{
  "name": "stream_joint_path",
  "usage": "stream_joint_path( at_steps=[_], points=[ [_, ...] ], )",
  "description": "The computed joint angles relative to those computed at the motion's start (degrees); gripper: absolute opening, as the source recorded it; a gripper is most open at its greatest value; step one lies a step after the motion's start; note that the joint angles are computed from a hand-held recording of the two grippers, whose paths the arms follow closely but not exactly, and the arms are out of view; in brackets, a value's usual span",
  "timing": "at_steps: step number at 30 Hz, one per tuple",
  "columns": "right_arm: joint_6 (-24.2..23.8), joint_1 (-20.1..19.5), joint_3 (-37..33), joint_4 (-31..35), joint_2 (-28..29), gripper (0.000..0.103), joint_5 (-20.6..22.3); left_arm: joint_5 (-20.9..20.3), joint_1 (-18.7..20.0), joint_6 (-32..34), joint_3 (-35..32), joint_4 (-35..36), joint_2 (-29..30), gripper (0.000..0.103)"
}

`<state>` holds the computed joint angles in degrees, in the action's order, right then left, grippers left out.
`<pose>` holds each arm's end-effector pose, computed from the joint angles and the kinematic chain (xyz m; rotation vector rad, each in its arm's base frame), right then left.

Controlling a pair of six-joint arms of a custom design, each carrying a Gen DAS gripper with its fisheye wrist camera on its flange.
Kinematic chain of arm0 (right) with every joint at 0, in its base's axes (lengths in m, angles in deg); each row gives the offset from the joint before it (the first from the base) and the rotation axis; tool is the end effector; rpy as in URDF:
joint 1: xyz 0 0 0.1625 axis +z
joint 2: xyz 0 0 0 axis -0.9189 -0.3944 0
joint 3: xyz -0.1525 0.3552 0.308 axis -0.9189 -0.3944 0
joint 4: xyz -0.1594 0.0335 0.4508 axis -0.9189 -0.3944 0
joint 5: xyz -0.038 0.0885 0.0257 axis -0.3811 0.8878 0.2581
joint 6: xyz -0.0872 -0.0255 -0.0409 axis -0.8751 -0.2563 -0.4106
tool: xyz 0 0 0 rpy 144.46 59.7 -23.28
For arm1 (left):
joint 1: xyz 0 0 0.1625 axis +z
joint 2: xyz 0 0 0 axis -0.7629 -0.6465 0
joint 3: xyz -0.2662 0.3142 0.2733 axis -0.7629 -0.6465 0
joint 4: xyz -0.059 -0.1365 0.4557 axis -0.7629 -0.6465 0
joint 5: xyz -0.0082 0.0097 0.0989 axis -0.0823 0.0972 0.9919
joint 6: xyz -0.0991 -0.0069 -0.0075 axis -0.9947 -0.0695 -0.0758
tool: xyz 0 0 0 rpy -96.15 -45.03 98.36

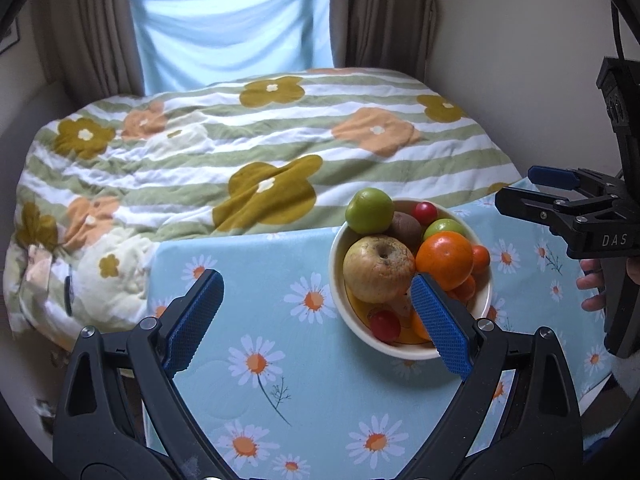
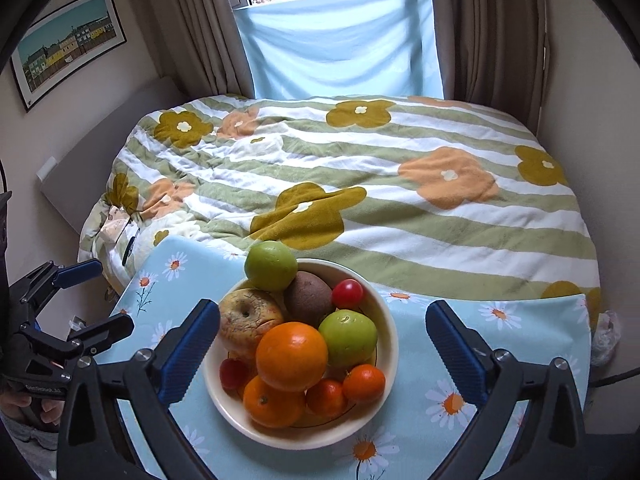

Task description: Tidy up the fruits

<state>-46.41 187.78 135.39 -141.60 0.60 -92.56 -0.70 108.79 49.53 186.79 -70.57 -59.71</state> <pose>0.4661 -0.6065 0.0296 0.8493 -2.5312 0.5898 -0.0702 -0.5306 0.4238 0.3194 2.2425 -0.8147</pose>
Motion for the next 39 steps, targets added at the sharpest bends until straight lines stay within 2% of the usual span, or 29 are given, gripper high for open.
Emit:
stream_joint_path(
  at_steps=[6, 15, 20, 25, 30, 39],
  points=[
    [4.15, 4.05, 4.90, -4.44, -4.31, 0.103, -4.00, 3.58, -5.80, -2.47, 2.61, 1.26, -5.89, 0.100],
    [10.20, 10.19, 10.16, -6.75, -8.47, 0.103, -15.16, 10.16, -14.80, -12.21, 6.10, 8.31, -14.49, 0.101],
    [11.56, 12.60, 12.34, -8.60, -8.87, 0.103, -20.77, 15.14, -19.27, -16.57, 8.13, 13.85, -18.46, 0.103],
    [11.87, 14.45, 13.58, -11.03, -8.59, 0.103, -25.33, 15.78, -22.07, -18.78, 9.45, 17.39, -21.12, 0.103],
    [12.18, 15.24, 14.30, -12.10, -8.68, 0.103, -27.04, 16.15, -23.42, -21.67, 10.04, 20.28, -22.36, 0.103],
    [12.42, 15.59, 14.80, -12.71, -8.80, 0.103, -27.25, 17.83, -24.32, -25.58, 10.18, 23.93, -22.55, 0.103]
  ],
)
